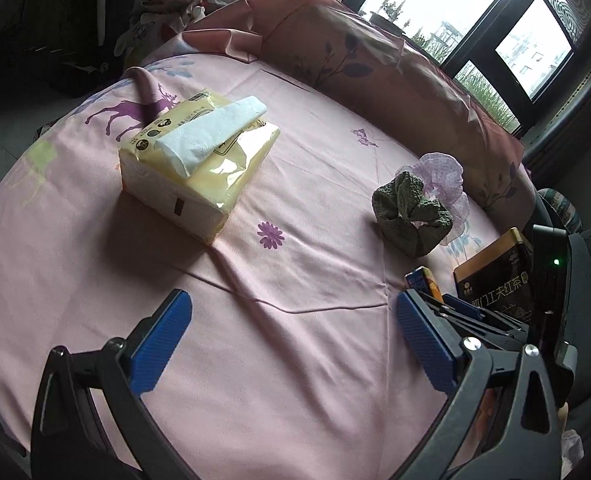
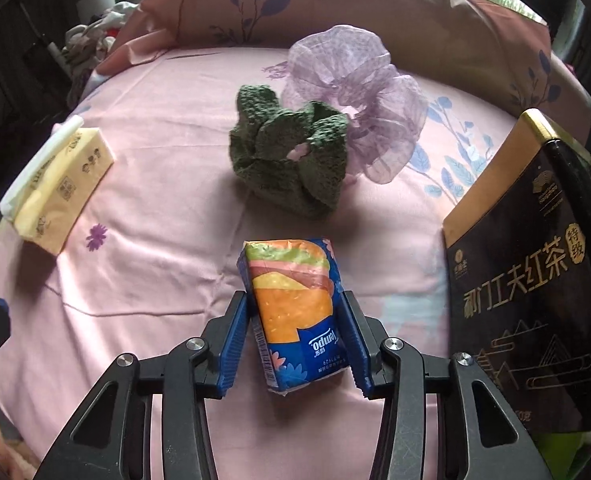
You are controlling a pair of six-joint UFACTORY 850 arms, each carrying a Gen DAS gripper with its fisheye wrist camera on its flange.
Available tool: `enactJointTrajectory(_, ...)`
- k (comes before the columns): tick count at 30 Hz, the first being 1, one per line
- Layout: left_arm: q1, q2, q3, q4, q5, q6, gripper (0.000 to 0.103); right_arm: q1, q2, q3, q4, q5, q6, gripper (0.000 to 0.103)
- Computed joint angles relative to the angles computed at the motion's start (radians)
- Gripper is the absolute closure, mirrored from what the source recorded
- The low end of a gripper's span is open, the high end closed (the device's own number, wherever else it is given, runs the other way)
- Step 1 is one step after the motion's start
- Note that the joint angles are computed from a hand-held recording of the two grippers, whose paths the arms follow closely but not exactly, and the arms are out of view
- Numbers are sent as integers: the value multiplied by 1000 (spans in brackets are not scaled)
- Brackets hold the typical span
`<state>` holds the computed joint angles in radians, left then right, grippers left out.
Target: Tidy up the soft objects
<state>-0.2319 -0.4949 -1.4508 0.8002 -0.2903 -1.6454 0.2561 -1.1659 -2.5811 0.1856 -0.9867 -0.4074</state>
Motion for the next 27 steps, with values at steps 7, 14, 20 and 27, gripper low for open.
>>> enactJointTrajectory(7, 3, 33, 45, 232, -16, -262, 1, -11, 144, 254, 246, -46, -163, 55)
enactJointTrajectory(14, 7, 25, 32, 117, 11, -130, 2, -42, 129, 215, 330, -97, -155, 41)
enactJointTrajectory(20, -2, -3, -4, -165, 17, 192, 3, -41, 179, 273, 295, 9, -136, 41)
enactJointTrajectory(27, -8, -51, -59, -662, 12, 729, 8, -60, 104, 140, 358, -77, -113, 41)
